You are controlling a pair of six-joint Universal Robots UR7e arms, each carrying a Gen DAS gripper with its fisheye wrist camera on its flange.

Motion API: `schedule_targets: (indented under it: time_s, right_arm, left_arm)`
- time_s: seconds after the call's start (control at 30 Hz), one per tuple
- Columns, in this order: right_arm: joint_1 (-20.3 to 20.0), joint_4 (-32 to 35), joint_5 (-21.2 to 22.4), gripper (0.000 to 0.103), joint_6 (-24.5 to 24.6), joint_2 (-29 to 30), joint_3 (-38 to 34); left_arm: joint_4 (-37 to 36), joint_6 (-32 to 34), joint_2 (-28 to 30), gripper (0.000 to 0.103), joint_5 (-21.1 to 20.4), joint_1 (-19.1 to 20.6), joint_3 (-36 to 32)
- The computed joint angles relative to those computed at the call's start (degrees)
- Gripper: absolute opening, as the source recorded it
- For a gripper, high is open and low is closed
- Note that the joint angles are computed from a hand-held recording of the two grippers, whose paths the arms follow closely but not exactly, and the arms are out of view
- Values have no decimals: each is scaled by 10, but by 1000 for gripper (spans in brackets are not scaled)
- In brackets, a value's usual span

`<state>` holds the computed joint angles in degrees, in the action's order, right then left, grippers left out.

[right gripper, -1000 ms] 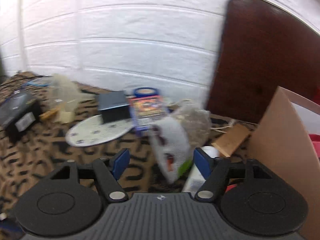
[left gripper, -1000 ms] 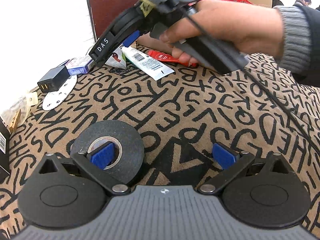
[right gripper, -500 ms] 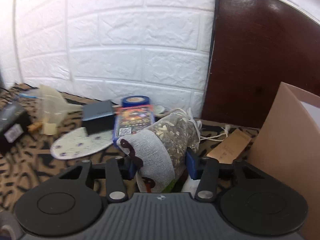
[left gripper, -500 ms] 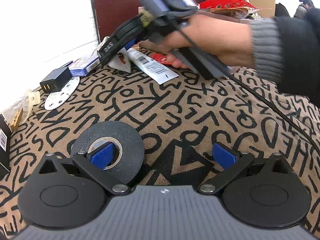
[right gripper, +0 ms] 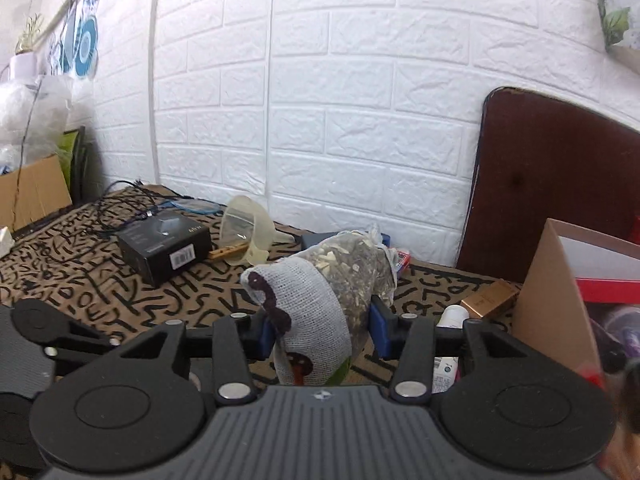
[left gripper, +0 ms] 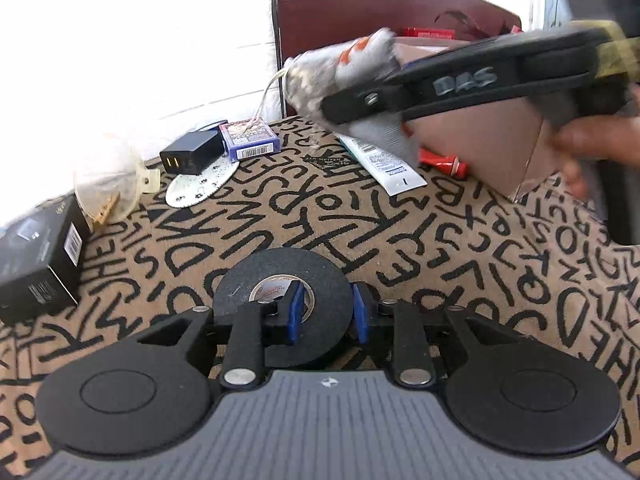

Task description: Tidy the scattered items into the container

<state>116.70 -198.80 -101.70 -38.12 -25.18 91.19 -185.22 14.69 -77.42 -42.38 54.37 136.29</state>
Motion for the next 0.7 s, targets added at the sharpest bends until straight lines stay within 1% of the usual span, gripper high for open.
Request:
schedule_targets:
  time_s: [0.07, 0.2, 0.27, 0.3, 0.37, 0.47, 0.53, 0.6, 0.63, 0.67, 0.7]
  right_arm:
    - [0, -12, 7, 44, 0, -12, 20]
    - [1, -35, 23, 44, -6, -33, 59]
    - [2, -47, 30, 44, -8, -41, 73]
    - [3, -53, 33, 44, -9, -45, 79]
    - [4, -65, 40, 44, -9, -51, 90]
    - [5, -73, 46, 44, -7, -59, 99]
    - [6, -78, 48, 44, -6, -64, 106]
    - [6, -87, 53, 44, -5, -68, 114]
    - [6, -90, 54, 44, -5, -70, 118]
    - [6, -94, 55, 44, -6, -72, 123]
    - [5, -95, 56, 44, -6, -73, 127]
  left_arm:
    - [28, -29, 0, 26, 13, -4, -10]
    - [93, -96, -2, 26, 53, -22, -22]
    - [90, -104, -13, 25, 59, -32, -11]
    - [86, -106, -20, 24, 70, -41, -1]
    - [75, -103, -30, 3, 88, -59, 8]
    - [105, -114, -51, 4, 106, -79, 5]
    - [143, -123, -60, 4, 115, -82, -1]
    - [181, -125, -62, 6, 125, -81, -4]
    - [196, -123, -61, 12, 133, -81, -4]
    - [208, -119, -59, 20, 142, -80, -4]
    - [234, -118, -59, 25, 146, -77, -6]
